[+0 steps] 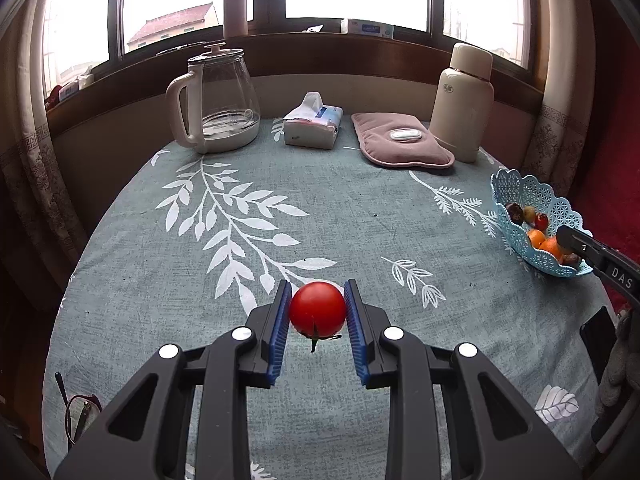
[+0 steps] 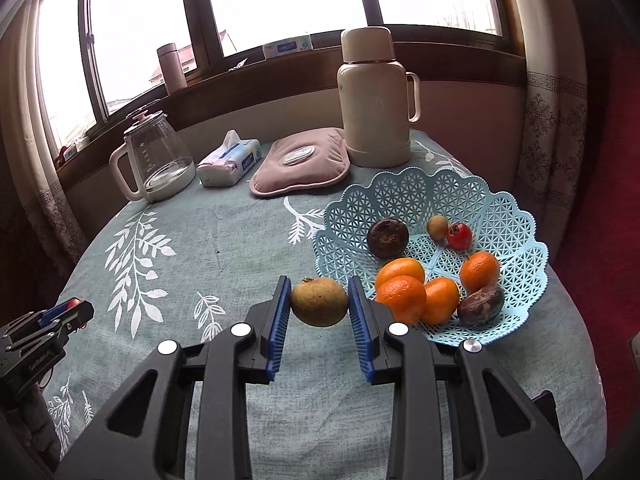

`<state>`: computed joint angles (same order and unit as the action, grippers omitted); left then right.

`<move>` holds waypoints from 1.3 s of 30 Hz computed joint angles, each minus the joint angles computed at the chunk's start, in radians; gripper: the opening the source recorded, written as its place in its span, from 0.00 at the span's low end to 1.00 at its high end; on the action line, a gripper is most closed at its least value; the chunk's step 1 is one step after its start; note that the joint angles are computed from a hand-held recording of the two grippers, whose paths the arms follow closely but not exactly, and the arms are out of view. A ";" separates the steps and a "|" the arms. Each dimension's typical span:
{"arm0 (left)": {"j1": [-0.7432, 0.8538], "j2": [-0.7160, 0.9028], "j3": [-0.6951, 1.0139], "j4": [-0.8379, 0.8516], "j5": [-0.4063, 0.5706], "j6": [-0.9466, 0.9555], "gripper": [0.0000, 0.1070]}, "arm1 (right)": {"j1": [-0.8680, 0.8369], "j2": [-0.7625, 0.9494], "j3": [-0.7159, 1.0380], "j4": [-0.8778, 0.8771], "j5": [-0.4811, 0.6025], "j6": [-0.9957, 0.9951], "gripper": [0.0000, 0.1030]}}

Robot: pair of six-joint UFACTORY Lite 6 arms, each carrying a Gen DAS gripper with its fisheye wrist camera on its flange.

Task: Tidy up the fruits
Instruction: 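Carry the tan fruit into the basket and open the right gripper while the left gripper holds the tomato, then lower the red tomato into the basket and open the left gripper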

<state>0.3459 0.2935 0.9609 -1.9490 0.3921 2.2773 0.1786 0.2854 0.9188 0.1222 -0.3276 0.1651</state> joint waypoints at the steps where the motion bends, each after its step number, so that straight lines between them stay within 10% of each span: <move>1: -0.003 -0.001 -0.005 -0.008 -0.001 0.008 0.25 | -0.015 0.001 -0.001 -0.020 -0.001 0.020 0.29; 28: -0.044 0.006 -0.034 -0.076 -0.017 0.077 0.26 | -0.174 0.117 0.055 -0.149 -0.004 0.163 0.31; 39: -0.144 0.006 -0.003 0.002 -0.055 -0.027 0.25 | -0.311 0.006 0.023 -0.421 -0.018 0.438 0.62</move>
<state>0.2016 0.2992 0.9574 -1.9470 0.3372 2.2504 -0.1320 0.2910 0.9422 -0.2991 -0.3453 0.6029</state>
